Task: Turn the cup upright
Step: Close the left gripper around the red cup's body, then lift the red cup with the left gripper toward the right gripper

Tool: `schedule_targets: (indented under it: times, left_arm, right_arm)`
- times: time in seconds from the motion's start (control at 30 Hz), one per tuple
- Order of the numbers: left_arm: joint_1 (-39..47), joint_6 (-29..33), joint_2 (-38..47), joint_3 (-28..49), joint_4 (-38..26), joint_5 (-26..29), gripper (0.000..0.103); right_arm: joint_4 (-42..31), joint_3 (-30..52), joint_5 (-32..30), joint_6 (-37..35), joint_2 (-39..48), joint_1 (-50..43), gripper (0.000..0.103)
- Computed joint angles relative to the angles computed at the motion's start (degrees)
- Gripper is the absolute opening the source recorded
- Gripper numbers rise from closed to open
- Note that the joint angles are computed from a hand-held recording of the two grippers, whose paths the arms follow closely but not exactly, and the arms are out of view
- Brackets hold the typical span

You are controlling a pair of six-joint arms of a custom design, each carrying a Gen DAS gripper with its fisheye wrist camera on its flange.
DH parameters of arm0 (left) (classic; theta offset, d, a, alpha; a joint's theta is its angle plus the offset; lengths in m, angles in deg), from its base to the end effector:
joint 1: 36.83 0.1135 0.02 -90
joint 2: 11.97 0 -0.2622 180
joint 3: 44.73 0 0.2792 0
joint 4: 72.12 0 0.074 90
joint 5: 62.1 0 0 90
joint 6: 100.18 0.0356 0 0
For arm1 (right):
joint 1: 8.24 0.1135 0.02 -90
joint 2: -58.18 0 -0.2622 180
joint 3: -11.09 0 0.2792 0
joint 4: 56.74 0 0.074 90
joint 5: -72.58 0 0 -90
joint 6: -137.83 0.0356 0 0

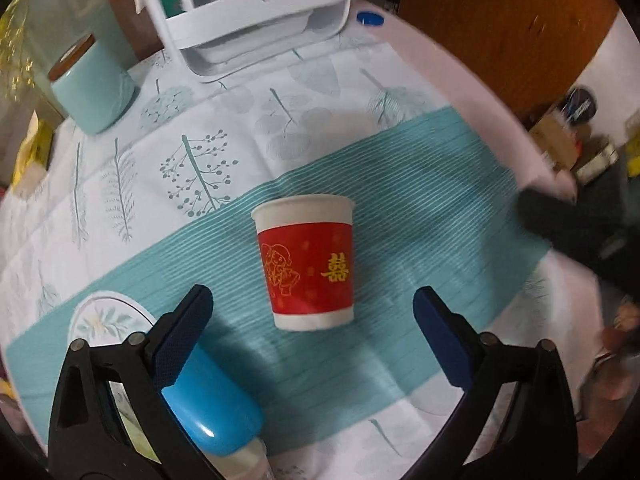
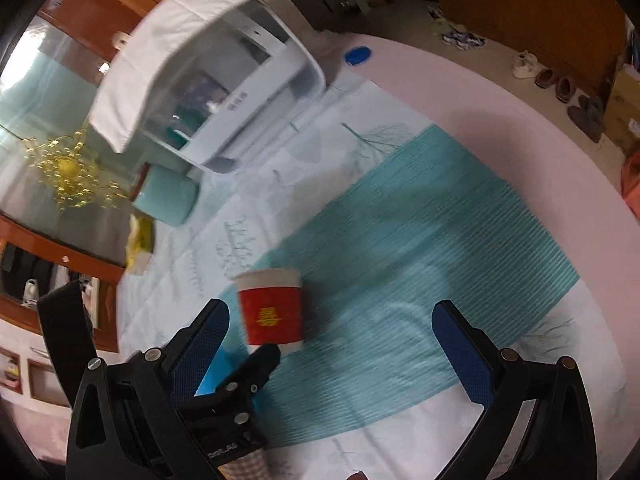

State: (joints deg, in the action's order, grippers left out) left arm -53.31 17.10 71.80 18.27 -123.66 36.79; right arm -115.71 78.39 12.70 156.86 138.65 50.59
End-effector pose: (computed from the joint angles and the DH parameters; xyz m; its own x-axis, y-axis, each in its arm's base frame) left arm 0.2725 -0.0863 0.1711 -0.6629 0.6683 -0.3376 0.7078 0.7063 0.0084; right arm 0.1605 0.2308 0.2087 -0.4637 0.8133 -0.3515 0.6811 0.5810 0.4457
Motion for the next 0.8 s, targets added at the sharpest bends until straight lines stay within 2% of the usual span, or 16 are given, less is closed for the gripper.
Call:
schedule_targets:
  times: [0.13, 0.23, 0.27, 0.3, 0.4, 0.47, 0.57, 0.63, 0.7, 0.8]
  left_arm:
    - [-2.86, -0.96, 0.82, -3.84, 6.89, -3.52, 0.094]
    - [-4.20, -2.80, 2.65, -4.61, 9.44, -6.07, 0.073]
    - [-4.55, -3.76, 3.85, -4.23, 9.47, -6.80, 0.059]
    - [-4.65, -4.72, 5.02, -3.63, 9.08, -7.12, 0.056]
    - [-3.98, -6.24, 5.01, -3.57, 9.63, -6.26, 0.055]
    - [-2.83, -6.75, 4.34, -3.53, 8.34, -4.98, 0.055]
    - [0.07, -6.80, 2.44, -3.13, 4.05, -1.55, 0.055]
    - [1.90, -6.13, 1.24, -2.77, 0.82, 0.38, 0.055]
    - [3.59, -5.81, -0.65, -2.86, -2.30, 0.88, 0.055]
    - [7.77, -2.12, -5.44, -3.58, -7.74, 3.68, 0.055]
  right_arm:
    - [-2.00, -1.48, 2.21, 3.80, -1.43, 1.69, 0.102]
    - [-0.01, -3.52, 3.20, 3.91, -3.30, 2.88, 0.102]
    - [1.23, -4.48, 3.37, 3.46, -4.19, 3.11, 0.102]
    - [2.52, -5.47, 3.59, 2.97, -5.13, 3.36, 0.102]
    - [2.54, -6.49, 4.48, 5.13, -6.77, 4.99, 0.102]
    - [-2.57, -5.11, 6.65, 9.28, -6.94, 7.36, 0.102]
    - [-13.03, -3.22, 10.14, 18.88, -6.94, 11.23, 0.102]
    - [-19.58, -2.18, 10.71, 28.12, -6.49, 14.07, 0.102]
    - [-22.60, -1.95, 11.51, 33.78, -6.86, 16.67, 0.102]
    - [-23.77, -0.65, 13.80, 36.21, -6.52, 20.64, 0.102]
